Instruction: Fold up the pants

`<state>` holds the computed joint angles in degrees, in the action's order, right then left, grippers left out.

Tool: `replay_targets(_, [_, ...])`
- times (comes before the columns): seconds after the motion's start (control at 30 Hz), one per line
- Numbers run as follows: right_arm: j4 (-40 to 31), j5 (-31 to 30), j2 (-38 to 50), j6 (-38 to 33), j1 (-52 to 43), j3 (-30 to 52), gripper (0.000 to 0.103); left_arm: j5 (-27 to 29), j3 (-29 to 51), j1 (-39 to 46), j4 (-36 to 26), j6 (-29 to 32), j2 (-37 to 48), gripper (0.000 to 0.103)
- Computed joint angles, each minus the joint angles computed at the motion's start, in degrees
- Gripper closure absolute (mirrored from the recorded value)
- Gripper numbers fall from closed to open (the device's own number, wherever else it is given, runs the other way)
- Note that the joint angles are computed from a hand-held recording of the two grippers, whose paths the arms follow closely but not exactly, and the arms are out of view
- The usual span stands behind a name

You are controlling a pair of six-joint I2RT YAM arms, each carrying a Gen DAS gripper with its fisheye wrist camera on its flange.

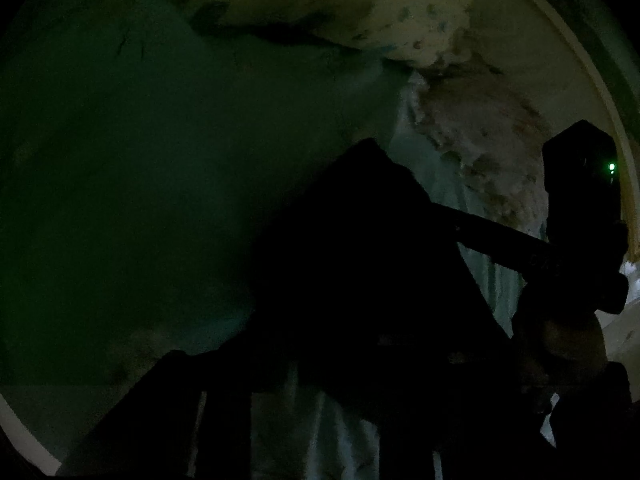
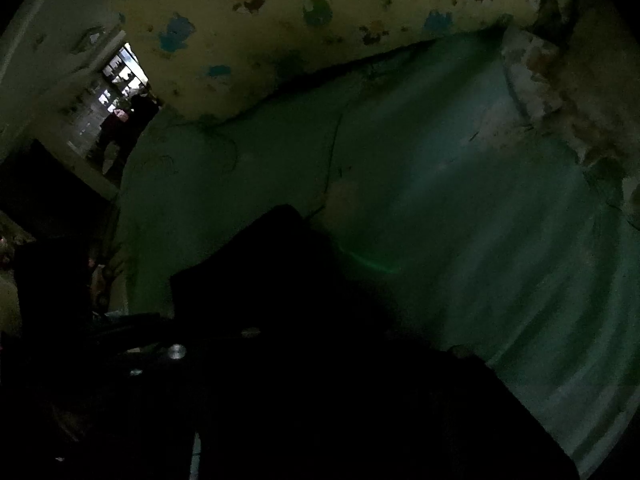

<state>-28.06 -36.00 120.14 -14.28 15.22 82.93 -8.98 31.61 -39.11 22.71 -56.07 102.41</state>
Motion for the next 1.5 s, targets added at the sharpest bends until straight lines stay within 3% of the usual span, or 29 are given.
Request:
replay_targets(0.03, [0.61,-0.39,-0.76,0.20,-0.35,-0.93,0.095,-0.88,0.03,-0.80,-0.95,0.13,-1.21,0.085])
replay_targets(0.07, [1.71,-0.39,-2.46,0.54,-0.67,-2.74,0.096,-1.39,-0.11,-1.32,-1.39,0.11,-2.17,0.085])
replay_targets(0.43, [8.00,-8.19,-18.12,3.92,-7.42,-16.80,0.097,-10.26,1.38,-12.85,-9.19,-0.17,-15.31,0.086])
replay_targets(0.7, [8.94,-16.43,-27.36,4.97,-16.27,-23.98,0.097,-15.11,9.92,-21.26,-15.56,2.35,-16.17,0.086])
replay_targets(1.0, [0.05,-25.00,-35.42,-3.27,-30.37,-28.97,0.097,-16.04,21.42,-28.15,-18.72,6.51,-9.81,0.086])
replay_targets(1.5, [-28.13,-32.83,-31.03,-36.49,-55.66,-29.62,0.097,-14.26,44.57,-36.93,-26.16,11.84,8.38,0.086])
